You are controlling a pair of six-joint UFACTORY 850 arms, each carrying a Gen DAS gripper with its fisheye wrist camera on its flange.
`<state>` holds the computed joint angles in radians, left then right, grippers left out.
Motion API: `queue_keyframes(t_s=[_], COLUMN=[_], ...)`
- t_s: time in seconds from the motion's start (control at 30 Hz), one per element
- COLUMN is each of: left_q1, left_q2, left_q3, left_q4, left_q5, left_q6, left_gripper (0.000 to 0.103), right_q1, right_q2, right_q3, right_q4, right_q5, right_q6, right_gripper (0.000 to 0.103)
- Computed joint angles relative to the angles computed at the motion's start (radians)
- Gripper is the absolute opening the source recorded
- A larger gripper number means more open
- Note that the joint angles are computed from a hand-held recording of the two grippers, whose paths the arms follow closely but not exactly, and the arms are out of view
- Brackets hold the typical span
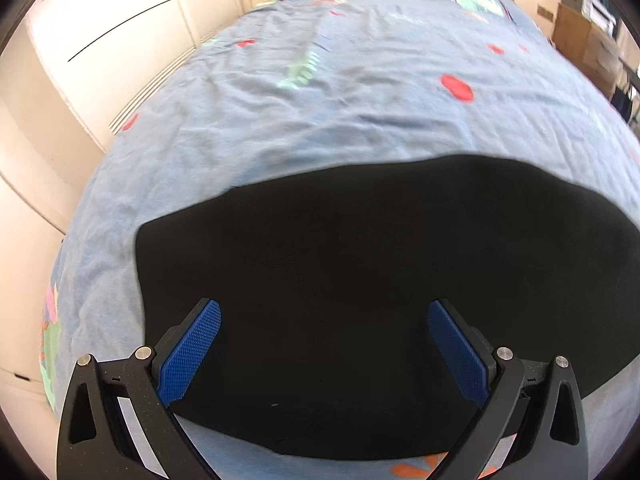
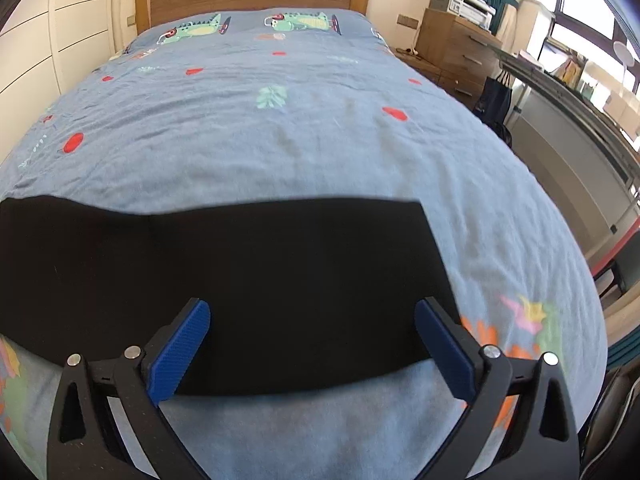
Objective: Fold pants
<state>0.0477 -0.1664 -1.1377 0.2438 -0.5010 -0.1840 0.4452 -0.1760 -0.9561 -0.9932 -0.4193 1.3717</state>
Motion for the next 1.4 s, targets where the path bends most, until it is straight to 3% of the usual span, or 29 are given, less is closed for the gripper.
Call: queue_keyframes(t_s=[0.1,0.37,0.47,0.73,0.93,1.07,1.23,1.33,1.4], left_q1=[-0.012,0.055,0.058,-0.005,-0.031,0.019,0.009,0.007,-0.028], left_q2=[-0.047,-0.100,-0.068,0.108,0.089,0.082,0.100,0.091,0.081], left_q3=[-0.029,-0.080,-0.061,0.115,0.150,0.156,0.139,0.074,0.015], left_q4=[0.041,-0.023,0.028,-0.113,-0.056,-0.202,-0.151,-0.300,-0.337], left_q5=[-0.026,-0.027,-0.028,0.085,0.092,0.114,0.074,0.032,-0.007], left_q6=[-0.034,-0.007,-0.063,0.099,0.059,0.200,0.171,0.355,0.468], left_gripper=[0.102,0.102,0.102,0.102,0.102,0.102,0.102,0.102,0.102], right_q1=[-0.003,-0.031,-0.027,0.068,0.135,0.113,0.083,0.073,0.052], right_q2=[-0.028,-0.071,-0.050,0.020,-0.048,-0.037,0.000,0.062,0.118], right_q3=[-0.003,-0.047,-0.042,0.034,0.014,0.043,0.067,0.105,0.147], right_q4=[-0.022,-0.029,-0.023,-0.231,-0.222,-0.270,-0.218,-0.233,-0.267], right_q5=[0.004,-0.009,-0.035,0.013,-0.031,-0.040,0.007,0.030,0.062], right_q6=[0.025,-0.013,-0.004,0.284,0.249,0.308,0.260,0.259,0.291], right_gripper=[0.103,0.103,0.103,0.103,0.103,0.103,0.103,0.103,0.103])
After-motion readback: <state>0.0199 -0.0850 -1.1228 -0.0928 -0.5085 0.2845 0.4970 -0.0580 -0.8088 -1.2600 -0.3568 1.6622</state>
